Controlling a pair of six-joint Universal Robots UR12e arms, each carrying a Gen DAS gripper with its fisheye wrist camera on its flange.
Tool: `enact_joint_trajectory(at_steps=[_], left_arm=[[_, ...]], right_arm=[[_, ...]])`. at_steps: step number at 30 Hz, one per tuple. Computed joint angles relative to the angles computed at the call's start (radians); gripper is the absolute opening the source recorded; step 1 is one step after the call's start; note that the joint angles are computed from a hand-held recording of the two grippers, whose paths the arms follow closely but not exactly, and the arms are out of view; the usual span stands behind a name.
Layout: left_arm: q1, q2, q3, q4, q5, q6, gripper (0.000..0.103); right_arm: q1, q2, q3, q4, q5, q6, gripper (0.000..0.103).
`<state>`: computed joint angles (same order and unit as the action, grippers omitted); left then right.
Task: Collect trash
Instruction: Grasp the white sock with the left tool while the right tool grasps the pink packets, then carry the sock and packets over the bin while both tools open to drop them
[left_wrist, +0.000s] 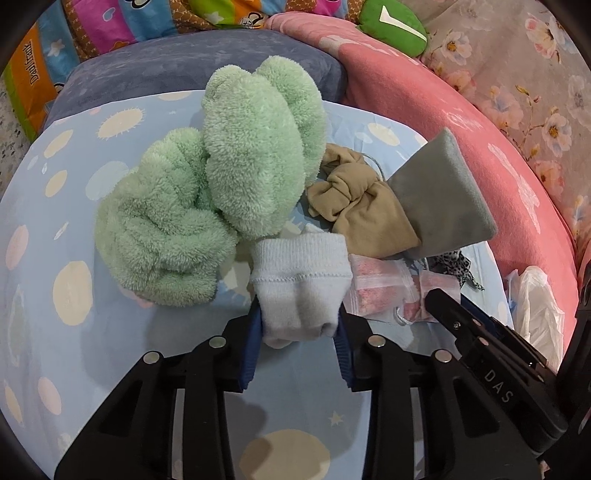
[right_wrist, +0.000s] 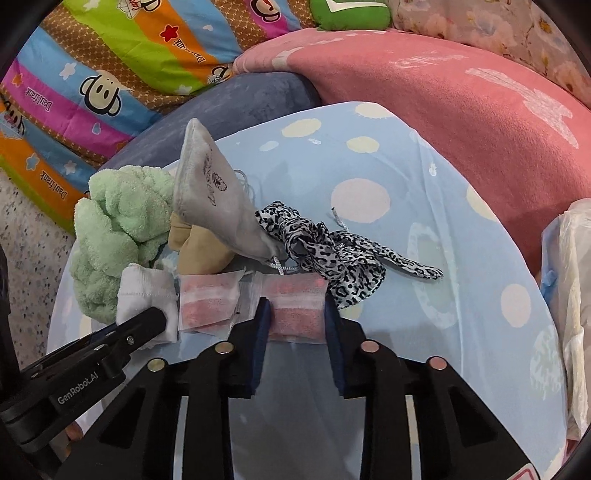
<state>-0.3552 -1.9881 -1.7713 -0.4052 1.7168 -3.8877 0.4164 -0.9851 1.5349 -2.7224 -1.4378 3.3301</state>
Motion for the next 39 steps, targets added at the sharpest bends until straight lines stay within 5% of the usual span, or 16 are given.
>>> enact_joint_trajectory(at_steps=[10,24,39], left_arm=[[-0.036,0.022,0.015,0.012,0.036,0.016,0.031],[-0.109,0.03,0.106,0.069,0.064,0.131,0.031],[-0.198,-0.068,0.323,0.064,0.003,0.292,0.031]], right_arm=[[-0.01,-0.083,0.074,-0.09,0.041,-0.019,0.015],[-0.045,-0.222,0.158,-0.256,-0.018,-0.055,0.015],[-0.158,-0.345,0.253,-0.344,-0.114,-0.041,0.015]])
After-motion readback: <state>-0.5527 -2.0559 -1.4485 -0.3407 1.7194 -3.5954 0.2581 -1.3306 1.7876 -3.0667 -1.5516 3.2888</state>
